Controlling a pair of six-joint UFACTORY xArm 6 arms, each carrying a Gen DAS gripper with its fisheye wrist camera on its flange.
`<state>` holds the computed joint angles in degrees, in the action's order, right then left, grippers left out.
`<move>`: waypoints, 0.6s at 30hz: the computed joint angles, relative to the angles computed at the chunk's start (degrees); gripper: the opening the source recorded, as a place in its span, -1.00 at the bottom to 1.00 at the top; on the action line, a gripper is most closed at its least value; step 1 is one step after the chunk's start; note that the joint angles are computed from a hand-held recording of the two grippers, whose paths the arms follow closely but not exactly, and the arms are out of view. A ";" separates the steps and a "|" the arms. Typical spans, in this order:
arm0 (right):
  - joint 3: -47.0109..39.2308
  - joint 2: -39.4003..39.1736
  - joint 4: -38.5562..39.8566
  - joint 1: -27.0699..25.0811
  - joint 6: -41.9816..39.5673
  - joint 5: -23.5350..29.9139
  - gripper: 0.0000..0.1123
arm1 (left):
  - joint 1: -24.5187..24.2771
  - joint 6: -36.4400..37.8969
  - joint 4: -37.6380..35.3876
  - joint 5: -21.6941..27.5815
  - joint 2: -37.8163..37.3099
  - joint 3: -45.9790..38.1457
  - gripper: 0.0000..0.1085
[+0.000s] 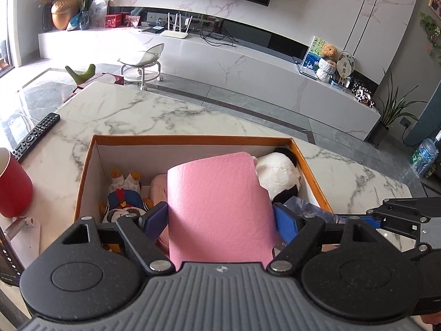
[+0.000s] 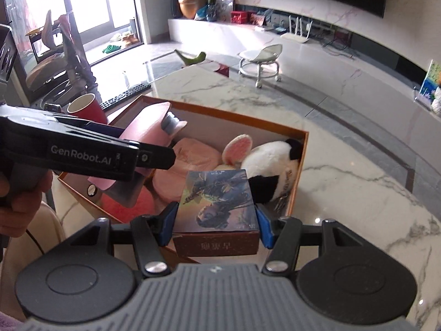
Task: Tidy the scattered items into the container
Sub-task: 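Lower the picture box into the box and open the right gripper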
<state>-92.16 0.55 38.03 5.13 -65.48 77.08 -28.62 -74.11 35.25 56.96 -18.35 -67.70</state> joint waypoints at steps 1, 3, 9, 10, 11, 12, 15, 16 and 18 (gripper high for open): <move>-1.67 1.26 -0.73 0.25 0.42 1.71 0.08 | 0.49 -0.01 -0.34 -0.41 -0.25 0.53 0.75; -5.24 3.91 -2.16 0.78 1.14 5.22 0.08 | 1.25 0.13 -0.95 -1.02 -0.67 1.42 0.75; -19.33 14.03 -8.37 3.69 1.37 16.48 0.08 | 3.02 2.31 -3.80 -2.46 -1.04 2.59 0.75; -21.85 15.82 -9.21 4.09 2.17 18.34 0.08 | 3.14 2.53 -4.29 -2.64 -1.06 2.70 0.75; -24.04 17.38 -9.75 4.30 3.17 19.99 0.08 | 3.21 2.79 -4.78 -2.82 -1.11 2.83 0.75; -26.36 19.02 -10.25 4.51 4.18 21.70 0.08 | 3.37 3.12 -5.38 -3.11 -1.06 2.96 0.75; -34.76 24.66 -11.30 4.95 8.32 27.16 0.08 | 3.72 3.97 -6.96 -3.81 -0.90 3.29 0.75; -37.81 26.66 -11.49 5.04 9.65 29.01 0.08 | 3.81 4.35 -7.48 -3.87 -0.77 3.30 0.75; -43.10 30.06 -12.01 5.26 11.88 31.98 0.08 | 4.02 4.93 -8.58 -4.11 -0.59 3.40 0.75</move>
<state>-135.25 30.61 26.02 10.40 -53.61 109.06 -24.60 -69.18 26.67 52.85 -18.95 -64.30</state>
